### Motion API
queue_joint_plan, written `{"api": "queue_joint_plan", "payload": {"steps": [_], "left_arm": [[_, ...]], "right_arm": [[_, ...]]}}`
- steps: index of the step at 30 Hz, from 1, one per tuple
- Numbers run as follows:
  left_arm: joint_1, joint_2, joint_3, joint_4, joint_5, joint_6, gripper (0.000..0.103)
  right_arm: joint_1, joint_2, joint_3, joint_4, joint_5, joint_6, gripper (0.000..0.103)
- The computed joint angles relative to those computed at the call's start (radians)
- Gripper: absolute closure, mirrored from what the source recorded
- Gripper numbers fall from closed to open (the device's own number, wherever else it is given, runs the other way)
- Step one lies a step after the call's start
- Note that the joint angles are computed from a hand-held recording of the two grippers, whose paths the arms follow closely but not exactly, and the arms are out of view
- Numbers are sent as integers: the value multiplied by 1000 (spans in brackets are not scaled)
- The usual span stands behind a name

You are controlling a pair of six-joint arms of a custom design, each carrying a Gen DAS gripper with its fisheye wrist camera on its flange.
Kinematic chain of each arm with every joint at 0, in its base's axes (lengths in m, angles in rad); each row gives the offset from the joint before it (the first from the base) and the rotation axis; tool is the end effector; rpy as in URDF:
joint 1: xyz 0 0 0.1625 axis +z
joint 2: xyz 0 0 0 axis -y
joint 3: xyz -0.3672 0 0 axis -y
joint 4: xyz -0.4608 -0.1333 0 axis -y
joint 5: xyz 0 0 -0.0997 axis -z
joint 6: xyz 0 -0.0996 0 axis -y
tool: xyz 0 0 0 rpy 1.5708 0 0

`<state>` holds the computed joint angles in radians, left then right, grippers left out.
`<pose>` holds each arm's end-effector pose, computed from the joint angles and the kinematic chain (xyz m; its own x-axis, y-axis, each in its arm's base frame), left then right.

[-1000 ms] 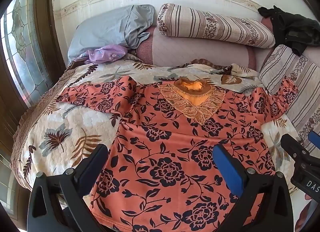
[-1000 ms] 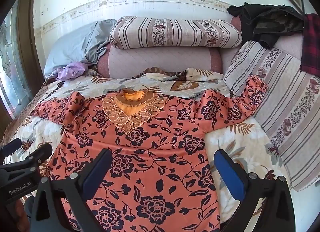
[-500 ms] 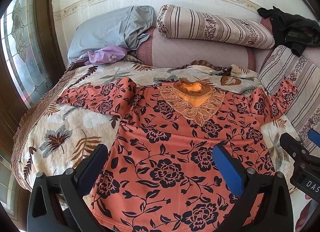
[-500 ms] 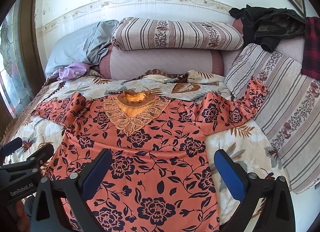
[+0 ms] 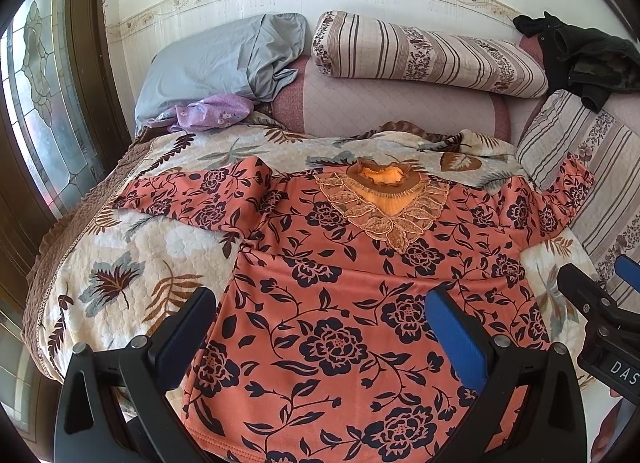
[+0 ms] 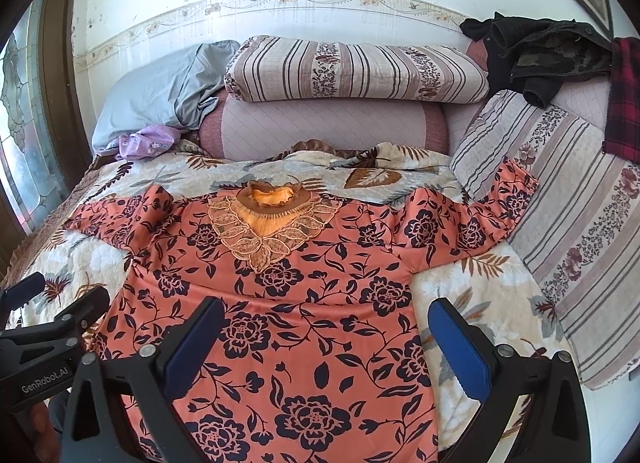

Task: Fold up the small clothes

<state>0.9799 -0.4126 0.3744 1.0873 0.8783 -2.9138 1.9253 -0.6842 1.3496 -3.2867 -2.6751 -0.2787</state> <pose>-0.2536 -0.7314 0.2112 -0.6862 0.3229 -0.6518 0.6549 0.6642 -0.3605 0.2969 -0.6744 0.1743 -0.6167 0.4204 0.6656 -0.3560 0.6052 -0.7120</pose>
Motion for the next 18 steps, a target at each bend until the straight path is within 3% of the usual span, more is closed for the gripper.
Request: {"api": "queue_joint_plan", "payload": {"steps": [11, 18], "left_arm": [[5, 2, -7, 3, 22, -16, 0], [8, -28, 46, -61, 34, 14, 0]], "right_arm": [[-2, 0, 1, 5, 4, 1, 0], [-4, 6, -6, 7, 9, -3, 0]]}}
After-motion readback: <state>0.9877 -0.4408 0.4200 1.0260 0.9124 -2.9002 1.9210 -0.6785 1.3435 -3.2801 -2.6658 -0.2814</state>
